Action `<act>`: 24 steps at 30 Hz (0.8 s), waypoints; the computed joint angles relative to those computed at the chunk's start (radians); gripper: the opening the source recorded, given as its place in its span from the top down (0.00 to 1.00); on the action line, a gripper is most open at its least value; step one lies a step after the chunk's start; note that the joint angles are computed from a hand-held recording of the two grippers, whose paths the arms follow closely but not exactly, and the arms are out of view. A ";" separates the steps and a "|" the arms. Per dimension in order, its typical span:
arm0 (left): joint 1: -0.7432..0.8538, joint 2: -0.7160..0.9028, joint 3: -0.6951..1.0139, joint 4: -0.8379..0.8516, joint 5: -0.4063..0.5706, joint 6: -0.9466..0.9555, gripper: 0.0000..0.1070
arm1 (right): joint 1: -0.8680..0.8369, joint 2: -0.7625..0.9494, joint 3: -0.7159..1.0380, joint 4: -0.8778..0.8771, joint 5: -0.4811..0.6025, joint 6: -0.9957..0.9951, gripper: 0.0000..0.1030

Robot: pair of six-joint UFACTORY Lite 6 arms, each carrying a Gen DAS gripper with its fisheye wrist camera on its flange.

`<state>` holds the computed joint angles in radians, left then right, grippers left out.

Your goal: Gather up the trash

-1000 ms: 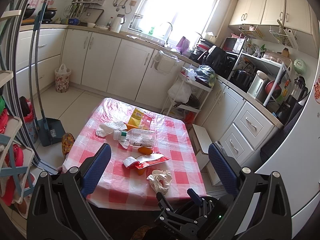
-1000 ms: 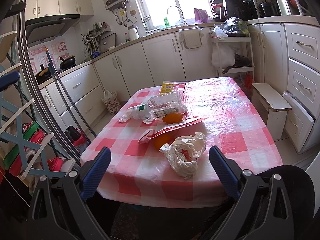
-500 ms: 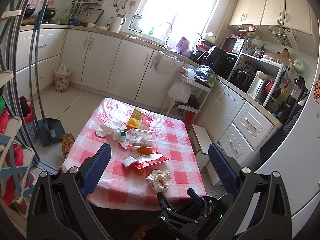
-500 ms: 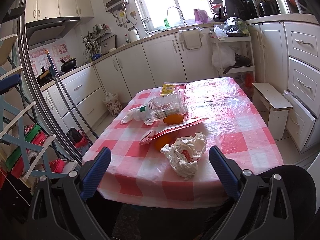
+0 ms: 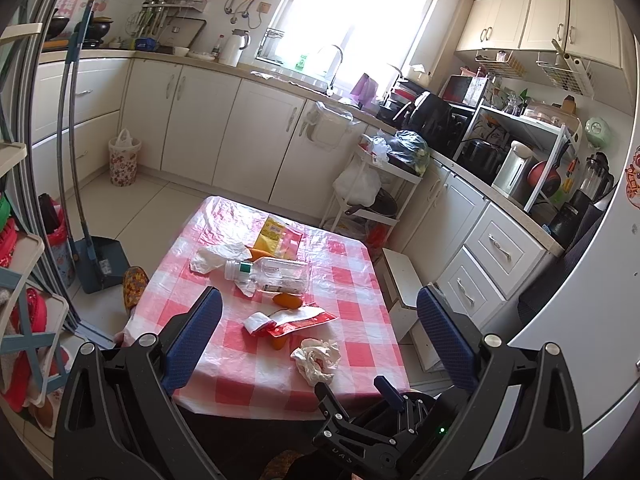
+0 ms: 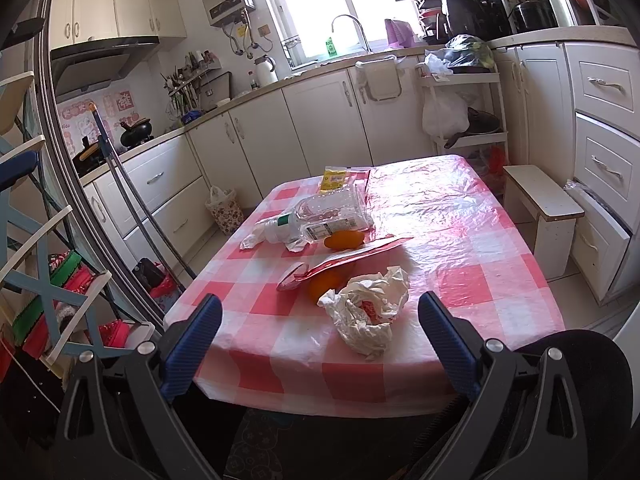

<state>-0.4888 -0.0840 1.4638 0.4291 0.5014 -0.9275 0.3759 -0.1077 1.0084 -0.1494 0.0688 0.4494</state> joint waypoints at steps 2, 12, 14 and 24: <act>-0.006 -0.002 0.000 0.009 0.004 -0.008 0.12 | -0.001 -0.002 0.000 0.021 0.000 -0.019 0.08; -0.009 -0.003 0.001 0.012 0.006 -0.012 0.12 | -0.006 -0.004 -0.004 0.072 -0.002 -0.073 0.08; -0.009 -0.003 0.000 0.013 0.006 -0.013 0.12 | -0.006 -0.004 -0.004 0.072 -0.002 -0.073 0.08; -0.013 -0.006 -0.004 0.019 0.007 -0.020 0.12 | -0.007 -0.004 -0.003 0.078 -0.002 -0.079 0.08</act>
<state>-0.5018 -0.0904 1.4600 0.4476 0.5087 -0.9470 0.3690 -0.1118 1.0052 -0.0717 0.0672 0.3705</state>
